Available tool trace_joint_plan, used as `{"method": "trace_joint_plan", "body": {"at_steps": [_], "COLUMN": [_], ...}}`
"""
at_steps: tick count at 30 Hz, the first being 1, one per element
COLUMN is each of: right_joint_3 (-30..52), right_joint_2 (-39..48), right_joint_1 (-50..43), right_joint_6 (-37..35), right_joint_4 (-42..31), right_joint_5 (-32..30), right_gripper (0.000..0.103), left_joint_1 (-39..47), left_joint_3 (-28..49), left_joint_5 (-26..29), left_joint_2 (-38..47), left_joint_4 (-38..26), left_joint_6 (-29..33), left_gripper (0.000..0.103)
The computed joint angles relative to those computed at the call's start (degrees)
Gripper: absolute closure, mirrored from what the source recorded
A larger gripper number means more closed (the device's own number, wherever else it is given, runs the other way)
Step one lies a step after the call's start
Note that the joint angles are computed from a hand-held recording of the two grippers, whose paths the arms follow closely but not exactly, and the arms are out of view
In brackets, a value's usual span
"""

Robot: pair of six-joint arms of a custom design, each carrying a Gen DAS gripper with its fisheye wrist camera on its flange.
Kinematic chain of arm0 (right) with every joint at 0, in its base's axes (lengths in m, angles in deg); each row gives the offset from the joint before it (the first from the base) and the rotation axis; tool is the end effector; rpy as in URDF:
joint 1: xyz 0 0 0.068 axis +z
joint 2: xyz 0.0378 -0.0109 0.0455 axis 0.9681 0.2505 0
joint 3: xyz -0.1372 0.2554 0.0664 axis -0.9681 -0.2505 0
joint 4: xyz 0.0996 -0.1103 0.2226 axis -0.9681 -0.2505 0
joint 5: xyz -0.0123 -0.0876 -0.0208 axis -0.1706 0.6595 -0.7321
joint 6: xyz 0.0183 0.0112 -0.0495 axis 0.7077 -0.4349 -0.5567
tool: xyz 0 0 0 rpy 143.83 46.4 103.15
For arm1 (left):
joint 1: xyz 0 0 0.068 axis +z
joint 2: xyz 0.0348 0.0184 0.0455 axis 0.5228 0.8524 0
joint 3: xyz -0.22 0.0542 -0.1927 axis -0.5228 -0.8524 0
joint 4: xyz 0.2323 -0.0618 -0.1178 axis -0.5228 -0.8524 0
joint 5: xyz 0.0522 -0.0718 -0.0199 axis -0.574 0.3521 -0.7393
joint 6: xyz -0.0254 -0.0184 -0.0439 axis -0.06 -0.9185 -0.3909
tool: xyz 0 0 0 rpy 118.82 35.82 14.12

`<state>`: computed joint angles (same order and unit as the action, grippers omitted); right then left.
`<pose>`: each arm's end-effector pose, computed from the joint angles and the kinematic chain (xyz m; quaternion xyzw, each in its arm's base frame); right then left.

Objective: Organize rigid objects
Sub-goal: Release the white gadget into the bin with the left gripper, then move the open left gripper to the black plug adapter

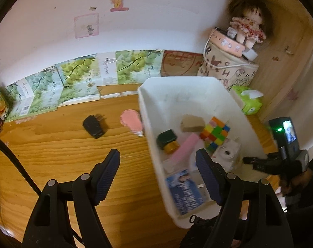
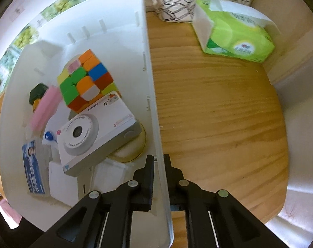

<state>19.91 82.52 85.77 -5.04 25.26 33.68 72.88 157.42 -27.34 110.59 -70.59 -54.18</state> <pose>0.3205 0.0590 0.2787 -0.1240 0.9886 0.0178 0.0838 0.1623 0.1212 0.3741 -0.0216 0.9519 -0.0617 0.2992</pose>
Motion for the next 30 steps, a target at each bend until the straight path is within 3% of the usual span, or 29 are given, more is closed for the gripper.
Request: {"method": "trace_joint_plan", "body": {"at_steps": [13,18,23,30], "right_joint_3": [2.89,4.48,5.11,6.16], "right_joint_2": [1.82,2.98,3.45,4.43], "right_joint_1": [2.3,1.83,2.04,3.39], "right_joint_6": [9.31,12.0,14.12,17.63], "right_joint_4": [-1.92,-3.03,-3.66,-4.45], "right_joint_5": [5.06,5.69,6.63,8.27], "right_gripper": [0.087,0.085,0.083,0.081], "left_joint_1": [1.89,0.87,-1.28,-3.06], "left_joint_3": [7.79,12.27,12.79,16.13], "left_joint_5": [-7.08,-9.76,-14.26,-17.08], "left_joint_2": [15.97,23.43,28.05,35.53], "left_joint_4": [2.03,1.57,5.11,6.14], "left_joint_6": [11.22,12.6,15.66,14.48], "left_gripper": [0.024,0.024,0.022,0.017]}}
